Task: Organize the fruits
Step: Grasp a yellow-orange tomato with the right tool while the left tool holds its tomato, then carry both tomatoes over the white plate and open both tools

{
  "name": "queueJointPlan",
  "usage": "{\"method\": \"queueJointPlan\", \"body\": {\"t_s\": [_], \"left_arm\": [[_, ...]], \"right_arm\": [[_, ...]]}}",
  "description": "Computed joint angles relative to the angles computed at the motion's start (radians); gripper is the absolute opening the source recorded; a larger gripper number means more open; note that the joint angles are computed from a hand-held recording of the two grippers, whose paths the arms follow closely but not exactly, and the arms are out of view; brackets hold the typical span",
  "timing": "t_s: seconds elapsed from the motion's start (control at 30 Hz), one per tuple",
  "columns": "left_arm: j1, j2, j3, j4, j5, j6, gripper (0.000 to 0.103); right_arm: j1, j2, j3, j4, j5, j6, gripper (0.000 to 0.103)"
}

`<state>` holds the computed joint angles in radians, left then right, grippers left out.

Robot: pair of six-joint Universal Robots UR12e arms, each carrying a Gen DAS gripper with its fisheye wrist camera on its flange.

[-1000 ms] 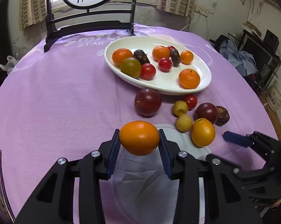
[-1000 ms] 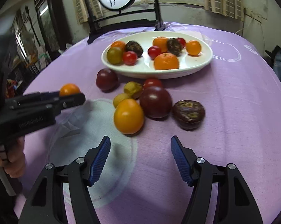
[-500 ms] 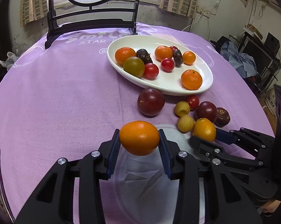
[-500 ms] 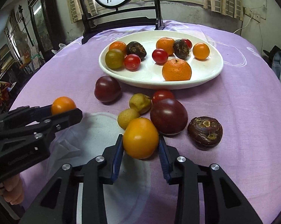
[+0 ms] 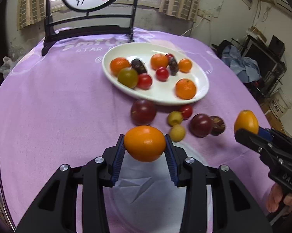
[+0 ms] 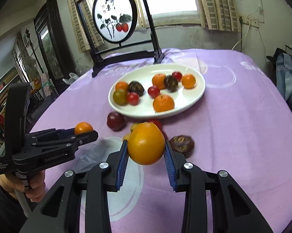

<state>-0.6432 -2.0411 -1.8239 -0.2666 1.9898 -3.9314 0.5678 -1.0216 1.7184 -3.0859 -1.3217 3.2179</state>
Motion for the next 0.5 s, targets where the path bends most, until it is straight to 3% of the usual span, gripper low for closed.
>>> {"method": "queueJointPlan", "body": {"t_s": [0.3,0.5], "left_arm": [[0.016,-0.048,0.127,-0.037,0.052,0.113,0.039],[0.046,-0.104,0.212,-0.117,0.018,0.127,0.039]], "right_arm": [[-0.015,0.036,-0.093,-0.001,-0.023,-0.011,0.036],[-0.02,0.103,-0.203,0.069,-0.036,0.018,0.036]]}}
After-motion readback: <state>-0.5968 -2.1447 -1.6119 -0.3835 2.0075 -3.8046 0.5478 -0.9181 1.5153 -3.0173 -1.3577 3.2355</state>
